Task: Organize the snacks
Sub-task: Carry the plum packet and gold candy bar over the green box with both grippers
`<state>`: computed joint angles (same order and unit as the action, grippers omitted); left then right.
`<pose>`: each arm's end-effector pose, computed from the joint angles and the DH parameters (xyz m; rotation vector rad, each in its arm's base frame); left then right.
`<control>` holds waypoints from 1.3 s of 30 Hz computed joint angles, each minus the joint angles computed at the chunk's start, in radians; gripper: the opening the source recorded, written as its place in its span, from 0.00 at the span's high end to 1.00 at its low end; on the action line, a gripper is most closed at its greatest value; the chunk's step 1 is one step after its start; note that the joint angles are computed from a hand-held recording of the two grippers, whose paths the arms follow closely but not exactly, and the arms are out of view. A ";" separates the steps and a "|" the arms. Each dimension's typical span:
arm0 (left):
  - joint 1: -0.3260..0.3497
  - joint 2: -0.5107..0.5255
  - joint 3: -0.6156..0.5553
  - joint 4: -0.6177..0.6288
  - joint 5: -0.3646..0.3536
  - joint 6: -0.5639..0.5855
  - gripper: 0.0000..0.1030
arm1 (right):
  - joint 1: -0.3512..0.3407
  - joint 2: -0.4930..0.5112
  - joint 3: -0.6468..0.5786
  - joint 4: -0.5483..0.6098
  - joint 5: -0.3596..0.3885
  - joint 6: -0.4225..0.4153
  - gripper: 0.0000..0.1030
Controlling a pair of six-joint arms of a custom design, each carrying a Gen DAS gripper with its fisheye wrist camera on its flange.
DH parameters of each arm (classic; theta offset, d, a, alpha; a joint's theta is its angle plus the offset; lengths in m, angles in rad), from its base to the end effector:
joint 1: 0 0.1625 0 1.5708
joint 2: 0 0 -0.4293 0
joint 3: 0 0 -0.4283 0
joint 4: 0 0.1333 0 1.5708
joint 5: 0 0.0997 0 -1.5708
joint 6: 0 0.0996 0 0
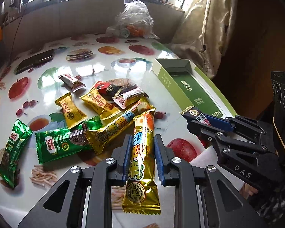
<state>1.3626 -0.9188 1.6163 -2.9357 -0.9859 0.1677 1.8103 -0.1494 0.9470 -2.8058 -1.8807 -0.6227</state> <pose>0.0357 -0.7419 0.2251 0.2060 2.4477 -0.8617 0.3026 -0.8054 -0.1238 1.0479 -2.5037 0.5112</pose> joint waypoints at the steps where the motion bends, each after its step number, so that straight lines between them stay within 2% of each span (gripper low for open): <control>1: -0.003 0.002 -0.005 -0.005 0.000 0.001 0.76 | -0.001 -0.003 0.001 -0.007 0.001 0.004 0.78; 9: -0.014 0.048 -0.076 -0.004 -0.047 0.007 0.76 | -0.010 -0.009 -0.013 -0.050 -0.021 0.034 0.78; 18: -0.031 0.146 -0.223 0.046 -0.102 -0.004 0.76 | -0.031 0.001 -0.076 -0.081 -0.068 0.075 0.78; 26: -0.037 0.253 -0.369 0.123 -0.109 -0.041 0.76 | -0.061 0.037 -0.161 -0.072 -0.122 0.105 0.78; 31: -0.033 0.321 -0.468 0.222 -0.124 -0.097 0.76 | -0.074 0.059 -0.208 -0.046 -0.134 0.107 0.77; 39: -0.038 0.391 -0.550 0.245 -0.087 -0.107 0.76 | -0.086 0.104 -0.288 -0.014 -0.173 0.080 0.77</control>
